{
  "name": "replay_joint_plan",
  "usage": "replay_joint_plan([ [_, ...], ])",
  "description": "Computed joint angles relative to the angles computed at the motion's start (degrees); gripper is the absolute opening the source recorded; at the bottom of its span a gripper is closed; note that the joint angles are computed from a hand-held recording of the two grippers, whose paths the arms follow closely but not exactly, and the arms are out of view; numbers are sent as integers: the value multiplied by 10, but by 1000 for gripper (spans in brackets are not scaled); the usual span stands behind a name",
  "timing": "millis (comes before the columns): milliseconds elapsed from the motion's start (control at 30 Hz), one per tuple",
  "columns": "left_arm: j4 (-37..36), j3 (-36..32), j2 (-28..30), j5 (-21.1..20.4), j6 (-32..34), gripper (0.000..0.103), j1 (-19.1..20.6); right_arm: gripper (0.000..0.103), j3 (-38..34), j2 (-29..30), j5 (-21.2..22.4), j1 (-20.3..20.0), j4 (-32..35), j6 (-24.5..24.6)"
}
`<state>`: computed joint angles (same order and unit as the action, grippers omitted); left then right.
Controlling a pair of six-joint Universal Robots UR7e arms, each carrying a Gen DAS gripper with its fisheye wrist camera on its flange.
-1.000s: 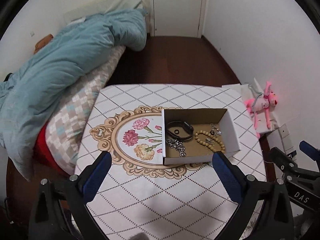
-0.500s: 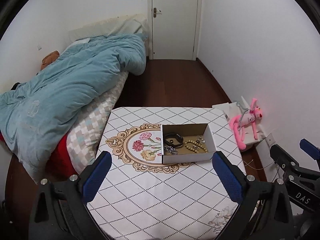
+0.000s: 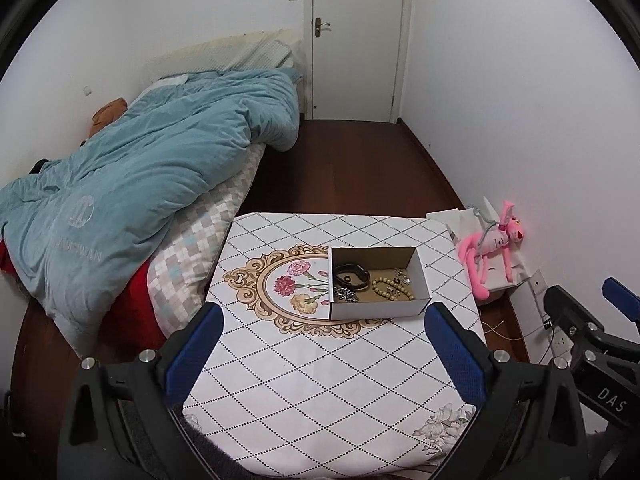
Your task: Organize jewelry
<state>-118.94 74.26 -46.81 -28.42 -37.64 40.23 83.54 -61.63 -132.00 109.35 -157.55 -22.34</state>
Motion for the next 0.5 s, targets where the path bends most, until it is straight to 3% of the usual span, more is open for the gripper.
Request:
replay_joint_plan([
  [233, 96, -75, 35, -18, -42, 103, 21, 103, -57, 35, -8, -6, 36, 2],
  [500, 150, -129, 66, -25, -52, 103, 38, 103, -113, 79, -22, -15, 62, -7],
])
